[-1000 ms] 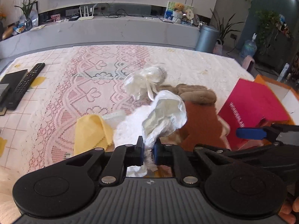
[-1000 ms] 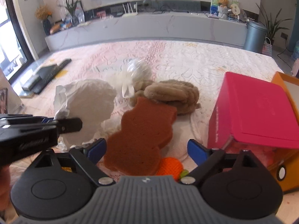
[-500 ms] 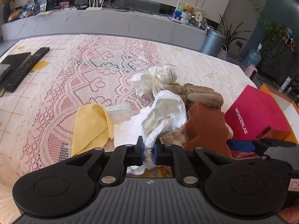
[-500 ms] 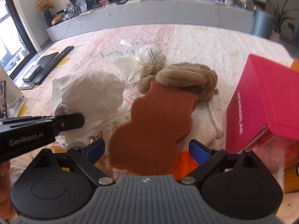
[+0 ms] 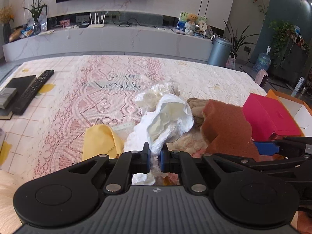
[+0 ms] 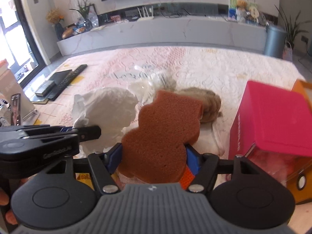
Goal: Organize soft objects
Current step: 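Carry the white tissue and brown sponge with both grippers over the orange box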
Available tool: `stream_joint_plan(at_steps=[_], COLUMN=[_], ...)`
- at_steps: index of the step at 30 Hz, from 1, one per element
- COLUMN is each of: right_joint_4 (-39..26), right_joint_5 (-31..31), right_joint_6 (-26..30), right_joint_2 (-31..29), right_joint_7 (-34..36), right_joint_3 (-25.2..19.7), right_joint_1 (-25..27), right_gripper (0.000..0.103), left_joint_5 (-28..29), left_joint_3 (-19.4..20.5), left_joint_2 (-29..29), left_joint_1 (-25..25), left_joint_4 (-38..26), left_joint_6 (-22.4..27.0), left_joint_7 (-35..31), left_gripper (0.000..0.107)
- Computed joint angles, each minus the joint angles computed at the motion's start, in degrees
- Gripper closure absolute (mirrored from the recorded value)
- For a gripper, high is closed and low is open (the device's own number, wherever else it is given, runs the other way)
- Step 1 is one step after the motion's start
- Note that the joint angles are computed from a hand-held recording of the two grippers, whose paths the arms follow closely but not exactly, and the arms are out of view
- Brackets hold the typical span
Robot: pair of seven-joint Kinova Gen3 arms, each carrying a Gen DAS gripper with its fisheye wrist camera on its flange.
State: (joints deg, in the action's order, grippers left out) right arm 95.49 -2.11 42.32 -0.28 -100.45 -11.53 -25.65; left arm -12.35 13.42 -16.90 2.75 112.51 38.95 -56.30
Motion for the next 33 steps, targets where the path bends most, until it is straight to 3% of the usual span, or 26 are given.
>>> stream_joint_plan(at_steps=[11, 17, 22, 27, 33], right_joint_4=[-0.4, -2.8, -9.6, -16.2, -23.7], right_joint_5=[-8.1, -12.4, -14.9, -15.4, -15.2], right_joint_6=[6.7, 12.0, 21.3, 27.7, 33.3], right_joint_2=[-7.4, -10.7, -9.2, -6.9, -0.9], right_joint_7=[11.5, 20.9, 29.1, 33.8, 36.6], right_joint_3=[4.3, 9.8, 14.7, 17.2, 18.2], right_joint_1=[4.7, 8.6, 13.4, 19.5, 26.2], right_gripper=[0.036, 0.036, 0.036, 0.036, 0.036], left_joint_5=[-2.8, -3.8, -6.3, -6.2, 2.8], left_joint_3=[8.2, 11.7, 14.4, 12.5, 6.7], left_joint_2=[-3.8, -3.1, 0.5, 6.8, 17.1], left_joint_1=[-0.2, 1.7, 3.3, 8.8, 16.4], left_joint_4=[-5.3, -8.6, -12.5, -17.8, -26.2], left_joint_6=[5.6, 4.6, 2.5, -1.5, -3.6], left_joint_7=[6.4, 7.0, 6.7, 4.0, -5.7], left_gripper=[0.098, 0.098, 0.098, 0.098, 0.098])
